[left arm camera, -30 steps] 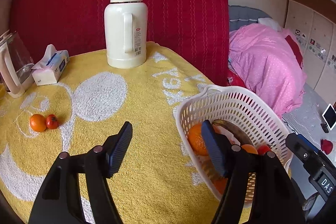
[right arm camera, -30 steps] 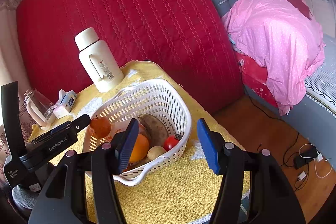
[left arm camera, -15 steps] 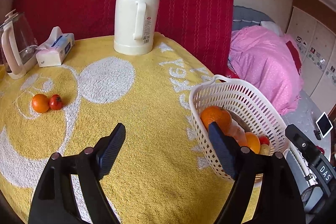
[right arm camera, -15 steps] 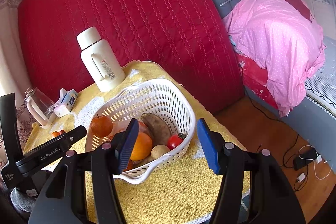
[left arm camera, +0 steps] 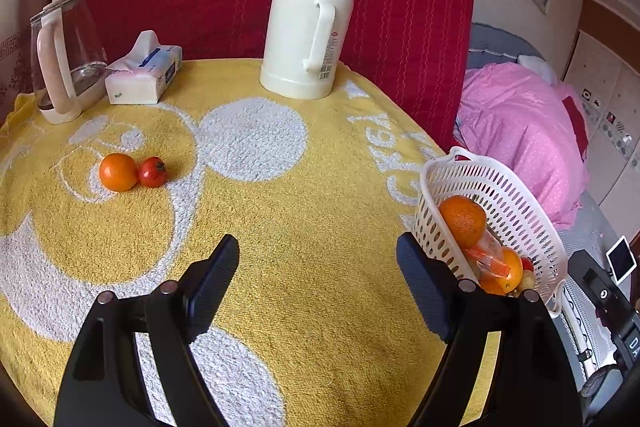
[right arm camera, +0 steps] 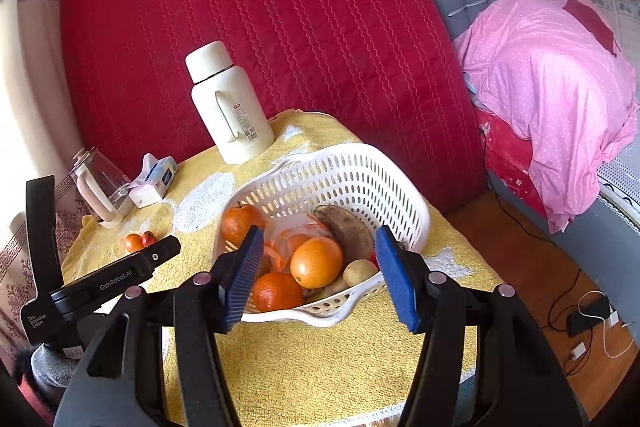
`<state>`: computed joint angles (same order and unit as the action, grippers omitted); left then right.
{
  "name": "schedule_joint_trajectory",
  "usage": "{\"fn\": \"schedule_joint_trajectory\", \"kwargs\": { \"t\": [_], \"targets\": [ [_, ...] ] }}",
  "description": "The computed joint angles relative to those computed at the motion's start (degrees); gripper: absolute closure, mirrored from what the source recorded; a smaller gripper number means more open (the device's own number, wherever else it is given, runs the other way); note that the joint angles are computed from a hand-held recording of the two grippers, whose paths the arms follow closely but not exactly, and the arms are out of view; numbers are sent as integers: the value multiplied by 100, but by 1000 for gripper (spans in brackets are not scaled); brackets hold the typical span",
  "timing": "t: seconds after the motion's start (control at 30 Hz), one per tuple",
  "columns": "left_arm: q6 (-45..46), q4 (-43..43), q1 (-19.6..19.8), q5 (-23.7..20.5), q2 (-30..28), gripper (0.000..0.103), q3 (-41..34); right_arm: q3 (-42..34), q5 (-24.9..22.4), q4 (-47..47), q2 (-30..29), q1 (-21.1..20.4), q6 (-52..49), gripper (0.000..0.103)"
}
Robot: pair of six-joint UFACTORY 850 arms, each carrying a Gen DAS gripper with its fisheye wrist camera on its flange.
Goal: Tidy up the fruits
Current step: 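Move both open grippers back over the table toward the last orange and tomato, then grasp the last orange with the left gripper and lift it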
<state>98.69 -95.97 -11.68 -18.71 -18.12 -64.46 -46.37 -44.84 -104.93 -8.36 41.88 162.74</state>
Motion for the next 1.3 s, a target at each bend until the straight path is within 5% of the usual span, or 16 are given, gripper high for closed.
{"fn": "schedule_joint_trajectory", "kwargs": {
  "t": [0.63,1.3],
  "targets": [
    [-1099,744,966,378,-416,23,-457,-836,931,-493,-762,437,-322,34],
    [-3374,2824,964,689,-1550,23,-2034,-1193,1369,-372,-1177,345,-518,34]
  ]
}}
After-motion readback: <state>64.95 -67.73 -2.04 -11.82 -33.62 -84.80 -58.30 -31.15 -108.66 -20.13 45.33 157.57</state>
